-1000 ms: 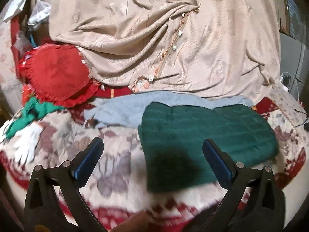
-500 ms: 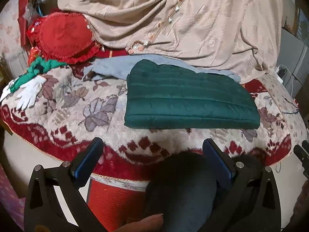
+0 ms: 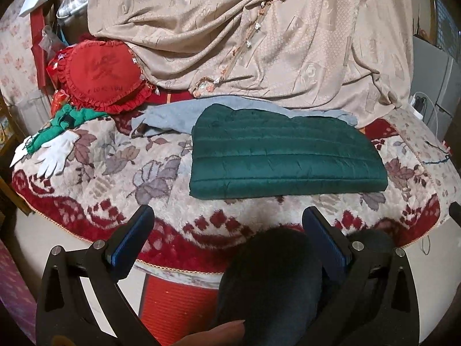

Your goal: Fold large clothes

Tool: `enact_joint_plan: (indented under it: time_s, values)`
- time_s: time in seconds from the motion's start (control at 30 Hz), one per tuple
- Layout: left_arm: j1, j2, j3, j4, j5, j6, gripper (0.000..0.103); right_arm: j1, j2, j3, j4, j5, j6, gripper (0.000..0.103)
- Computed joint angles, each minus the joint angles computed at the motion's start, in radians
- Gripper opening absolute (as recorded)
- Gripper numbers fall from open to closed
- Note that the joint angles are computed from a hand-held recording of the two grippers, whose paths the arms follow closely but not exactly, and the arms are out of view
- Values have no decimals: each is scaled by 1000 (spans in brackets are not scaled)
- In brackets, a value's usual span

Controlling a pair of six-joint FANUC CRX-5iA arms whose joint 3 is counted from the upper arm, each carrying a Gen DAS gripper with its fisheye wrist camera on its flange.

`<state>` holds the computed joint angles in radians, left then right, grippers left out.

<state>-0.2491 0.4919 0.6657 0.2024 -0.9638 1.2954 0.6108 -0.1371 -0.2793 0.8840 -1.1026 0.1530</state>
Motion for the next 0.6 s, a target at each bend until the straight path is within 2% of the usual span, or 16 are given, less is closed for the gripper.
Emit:
enact_joint_plan:
  time_s: [0.6]
  values:
    - [-9, -8, -18, 2, 8, -11, 103, 12, 2, -9, -1, -2, -6, 92]
